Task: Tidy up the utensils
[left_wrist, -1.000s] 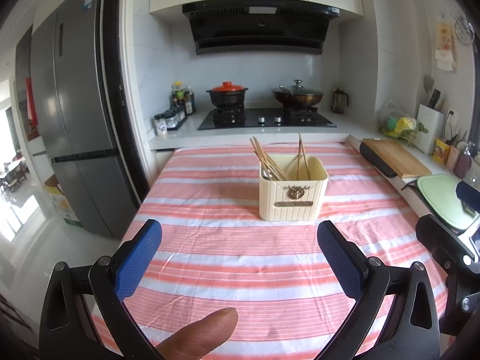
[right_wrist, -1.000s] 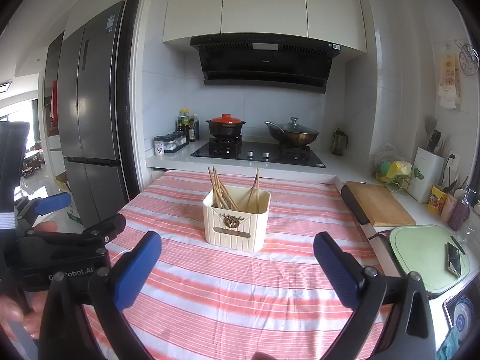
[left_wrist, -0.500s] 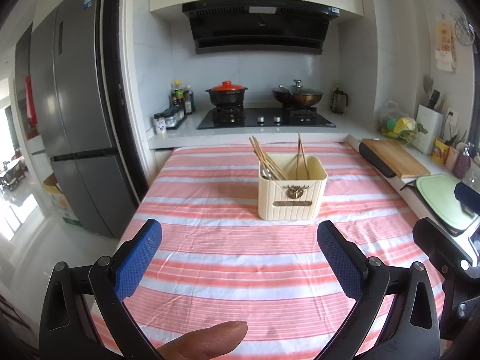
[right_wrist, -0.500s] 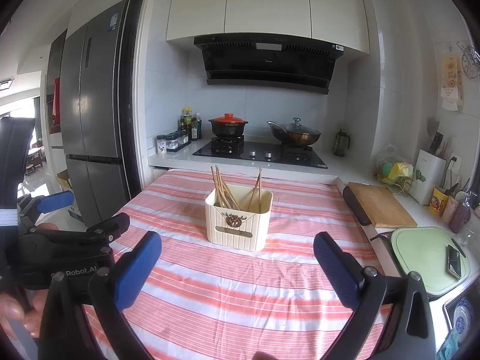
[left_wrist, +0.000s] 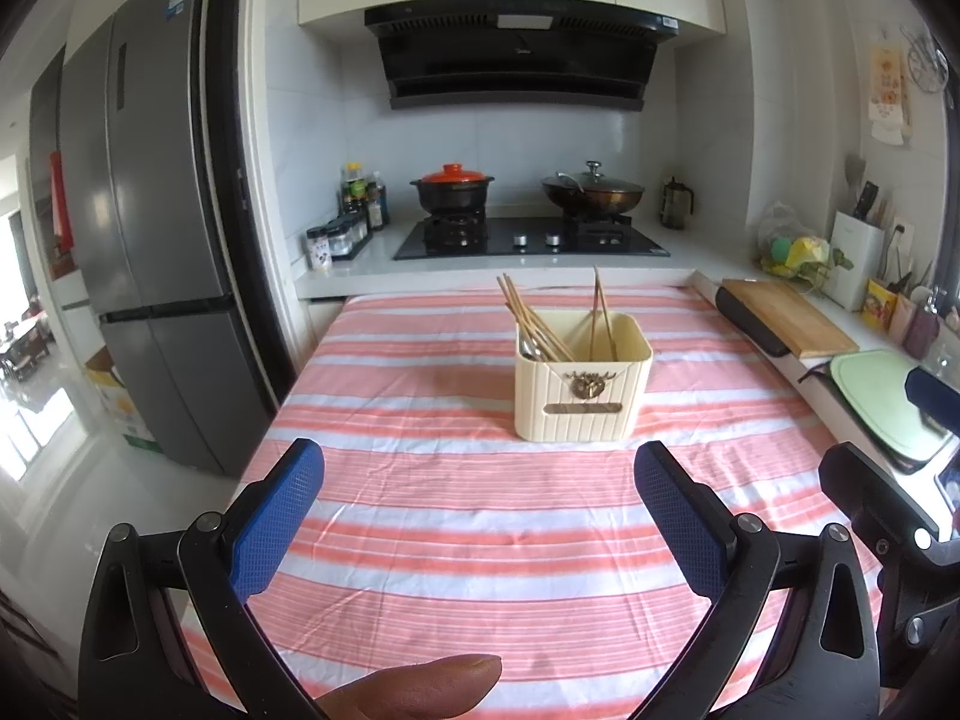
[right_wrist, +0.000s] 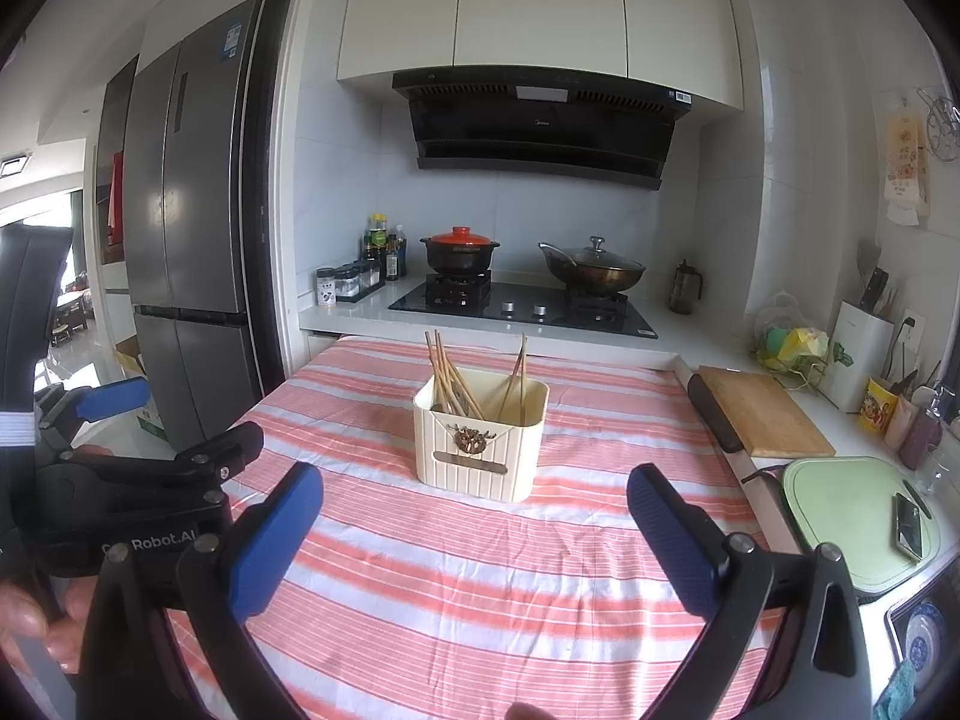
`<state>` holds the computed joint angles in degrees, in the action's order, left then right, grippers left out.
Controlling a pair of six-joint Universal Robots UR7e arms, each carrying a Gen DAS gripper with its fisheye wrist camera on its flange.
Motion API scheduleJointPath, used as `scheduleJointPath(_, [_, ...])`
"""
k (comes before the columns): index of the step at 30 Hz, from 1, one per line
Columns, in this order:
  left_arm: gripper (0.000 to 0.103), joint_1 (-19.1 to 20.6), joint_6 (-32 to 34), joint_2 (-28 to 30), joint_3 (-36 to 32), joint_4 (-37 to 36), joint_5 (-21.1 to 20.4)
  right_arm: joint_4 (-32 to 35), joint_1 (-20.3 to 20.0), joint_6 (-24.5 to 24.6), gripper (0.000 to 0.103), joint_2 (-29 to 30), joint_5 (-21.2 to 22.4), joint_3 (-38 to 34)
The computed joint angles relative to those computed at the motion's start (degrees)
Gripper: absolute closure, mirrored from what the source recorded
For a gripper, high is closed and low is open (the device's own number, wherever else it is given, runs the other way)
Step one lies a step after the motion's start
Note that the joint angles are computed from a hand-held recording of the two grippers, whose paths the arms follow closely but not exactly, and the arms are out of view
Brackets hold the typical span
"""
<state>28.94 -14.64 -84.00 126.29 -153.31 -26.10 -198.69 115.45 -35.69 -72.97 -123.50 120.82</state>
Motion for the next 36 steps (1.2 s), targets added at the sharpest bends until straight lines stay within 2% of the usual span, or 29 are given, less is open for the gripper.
scheduleJointPath(36, [0.000, 0.01, -0.34, 0.48, 0.10, -0.13, -0.34, 1.09, -0.31, -0.11, 0.000, -0.88, 0.43, 0.16])
